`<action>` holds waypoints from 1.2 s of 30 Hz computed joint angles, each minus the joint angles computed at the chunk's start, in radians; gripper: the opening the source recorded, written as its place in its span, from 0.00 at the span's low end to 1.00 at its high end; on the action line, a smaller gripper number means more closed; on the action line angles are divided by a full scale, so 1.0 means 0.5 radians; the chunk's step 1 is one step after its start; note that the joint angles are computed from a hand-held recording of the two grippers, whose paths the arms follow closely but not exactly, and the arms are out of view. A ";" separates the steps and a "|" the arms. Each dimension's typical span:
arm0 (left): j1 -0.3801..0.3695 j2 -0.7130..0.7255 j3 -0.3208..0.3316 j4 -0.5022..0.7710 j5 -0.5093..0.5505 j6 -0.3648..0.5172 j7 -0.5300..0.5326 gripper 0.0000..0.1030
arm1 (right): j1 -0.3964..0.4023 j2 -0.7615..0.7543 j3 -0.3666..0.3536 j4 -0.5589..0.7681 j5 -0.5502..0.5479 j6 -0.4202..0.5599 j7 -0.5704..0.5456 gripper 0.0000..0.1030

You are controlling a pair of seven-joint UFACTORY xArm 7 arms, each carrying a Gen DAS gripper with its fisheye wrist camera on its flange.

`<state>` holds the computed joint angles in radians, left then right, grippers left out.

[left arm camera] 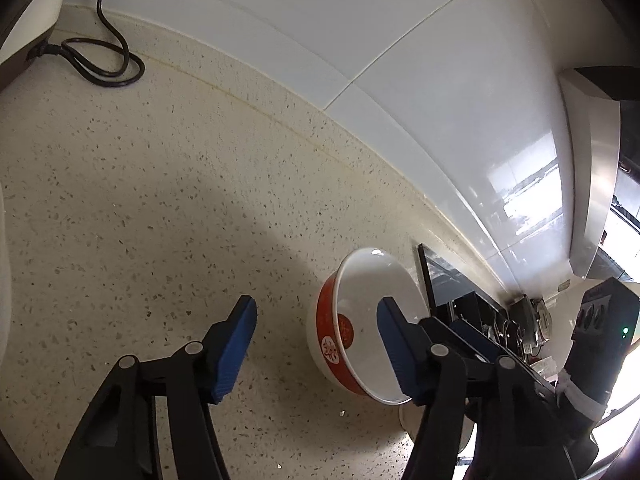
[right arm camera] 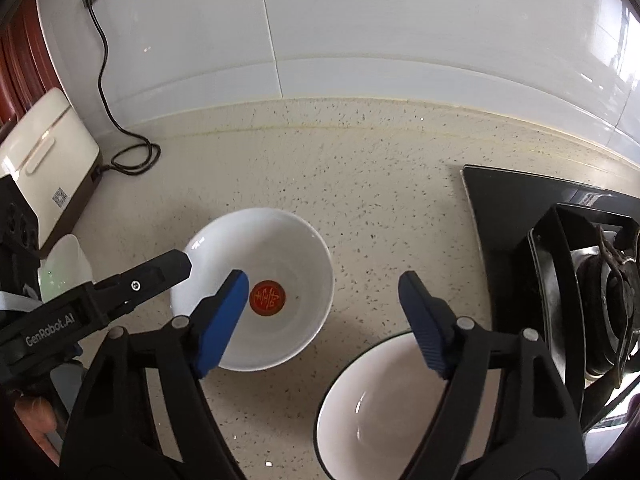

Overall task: Organize plates and bowls
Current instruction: 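Close both grippers on the rim of the red-rimmed bowl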

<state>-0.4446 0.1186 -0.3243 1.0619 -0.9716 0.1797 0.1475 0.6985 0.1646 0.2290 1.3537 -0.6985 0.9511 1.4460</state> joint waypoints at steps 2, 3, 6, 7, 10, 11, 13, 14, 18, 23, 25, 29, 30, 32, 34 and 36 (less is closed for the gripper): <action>-0.002 0.018 0.000 0.017 0.014 0.027 -0.004 0.54 | -0.002 0.023 -0.001 0.021 0.017 0.015 -0.027 0.68; -0.003 0.028 -0.001 0.025 0.025 0.036 -0.006 0.54 | -0.002 0.034 -0.002 0.030 0.029 0.021 -0.046 0.68; -0.006 0.046 -0.007 0.038 0.058 0.045 -0.024 0.54 | 0.007 0.073 -0.009 0.066 0.060 0.044 -0.098 0.60; -0.002 0.045 -0.012 0.036 0.056 0.047 -0.020 0.54 | 0.006 0.080 -0.013 0.067 0.074 0.027 -0.114 0.58; -0.005 0.051 -0.012 0.033 0.096 0.052 -0.055 0.53 | 0.008 0.099 -0.025 0.077 0.104 0.006 -0.154 0.52; -0.002 0.049 -0.013 0.030 0.103 0.061 -0.058 0.52 | 0.009 0.101 -0.029 0.075 0.112 -0.006 -0.162 0.50; -0.005 0.062 -0.009 0.040 0.146 0.077 -0.087 0.48 | 0.010 0.105 -0.035 0.071 0.121 -0.024 -0.175 0.47; -0.002 0.068 -0.013 0.043 0.148 0.087 -0.088 0.46 | 0.011 0.109 -0.038 0.072 0.127 -0.028 -0.180 0.45; 0.008 0.083 -0.024 0.048 0.157 0.105 -0.096 0.41 | 0.013 0.132 -0.046 0.078 0.156 -0.045 -0.215 0.38; 0.010 0.089 -0.034 0.054 0.178 0.106 -0.095 0.32 | 0.026 0.138 -0.059 0.067 0.160 -0.069 -0.215 0.25; -0.017 0.106 -0.015 0.065 0.272 0.090 -0.173 0.29 | 0.029 0.127 -0.061 0.051 0.148 -0.084 -0.197 0.22; -0.033 0.113 0.003 0.053 0.430 0.062 -0.322 0.23 | 0.049 0.130 -0.057 0.063 0.102 -0.079 -0.169 0.20; -0.040 0.112 0.014 0.047 0.489 0.056 -0.379 0.21 | 0.056 0.132 -0.056 0.070 0.091 -0.070 -0.162 0.19; -0.018 0.097 0.004 0.025 0.522 0.054 -0.406 0.18 | 0.072 0.141 -0.054 0.096 0.070 -0.044 -0.151 0.19; 0.002 0.089 -0.008 0.017 0.521 0.059 -0.409 0.16 | 0.085 0.146 -0.053 0.109 0.057 -0.023 -0.136 0.19; 0.017 0.060 -0.018 -0.005 0.508 0.054 -0.390 0.16 | 0.096 0.137 -0.053 0.102 0.039 -0.021 -0.107 0.19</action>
<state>-0.4360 0.1485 -0.3334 1.0593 -0.7174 0.2065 -0.0473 0.7466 0.2332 0.2027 1.4046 -0.6788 0.9404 1.3926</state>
